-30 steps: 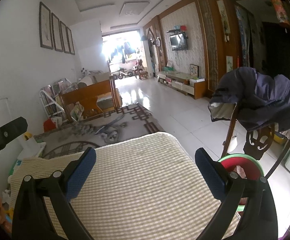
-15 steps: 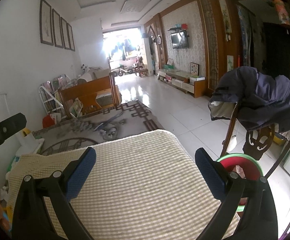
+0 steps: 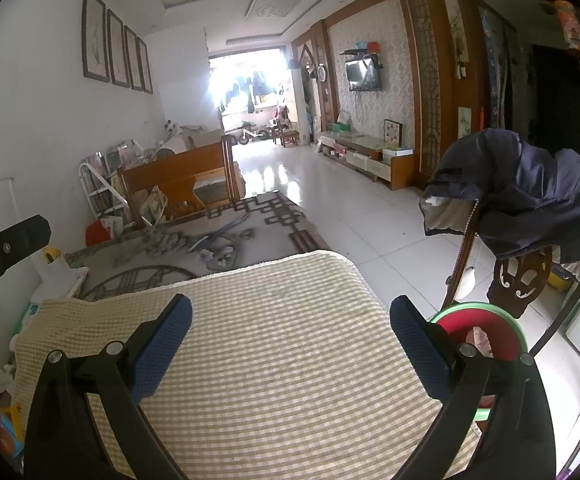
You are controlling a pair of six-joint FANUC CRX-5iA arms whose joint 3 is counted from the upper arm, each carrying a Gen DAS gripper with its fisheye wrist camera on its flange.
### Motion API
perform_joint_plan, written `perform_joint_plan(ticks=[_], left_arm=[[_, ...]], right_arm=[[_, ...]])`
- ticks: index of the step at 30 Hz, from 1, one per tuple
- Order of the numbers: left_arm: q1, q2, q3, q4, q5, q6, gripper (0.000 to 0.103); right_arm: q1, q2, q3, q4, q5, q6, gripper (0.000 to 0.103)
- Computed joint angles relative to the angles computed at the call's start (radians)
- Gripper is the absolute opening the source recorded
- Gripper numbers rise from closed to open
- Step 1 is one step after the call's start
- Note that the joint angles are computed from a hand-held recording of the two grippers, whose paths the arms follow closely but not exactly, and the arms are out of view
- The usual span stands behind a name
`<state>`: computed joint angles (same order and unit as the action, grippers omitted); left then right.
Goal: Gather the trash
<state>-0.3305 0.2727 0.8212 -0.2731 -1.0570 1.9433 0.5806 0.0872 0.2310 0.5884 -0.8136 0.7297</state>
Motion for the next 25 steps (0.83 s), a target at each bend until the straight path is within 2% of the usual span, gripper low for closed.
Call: perform_joint_plan(ticks=[12, 15, 18, 25], left_arm=[[0.012, 0.002, -0.007, 0.014, -0.012, -0.005, 0.098], [0.016, 0.017, 0.016, 0.029, -0.052, -0.009, 0.098], [0.019, 0.011, -0.003, 0.029, -0.038, 0.006, 0.098], [0.033, 0.024, -0.003, 0.023, -0.115, -0.005, 0.098]], right_arm=[[-0.005, 0.029, 0.044, -0.065, -0.035, 0.070, 0.096], [-0.009, 0.045, 0.071, -0.113, -0.059, 0.118, 0.096], [-0.015, 0.073, 0.102, -0.186, -0.086, 0.195, 0.096], [-0.053, 0.222, 0.181, -0.282, -0.151, 0.363, 0.096]])
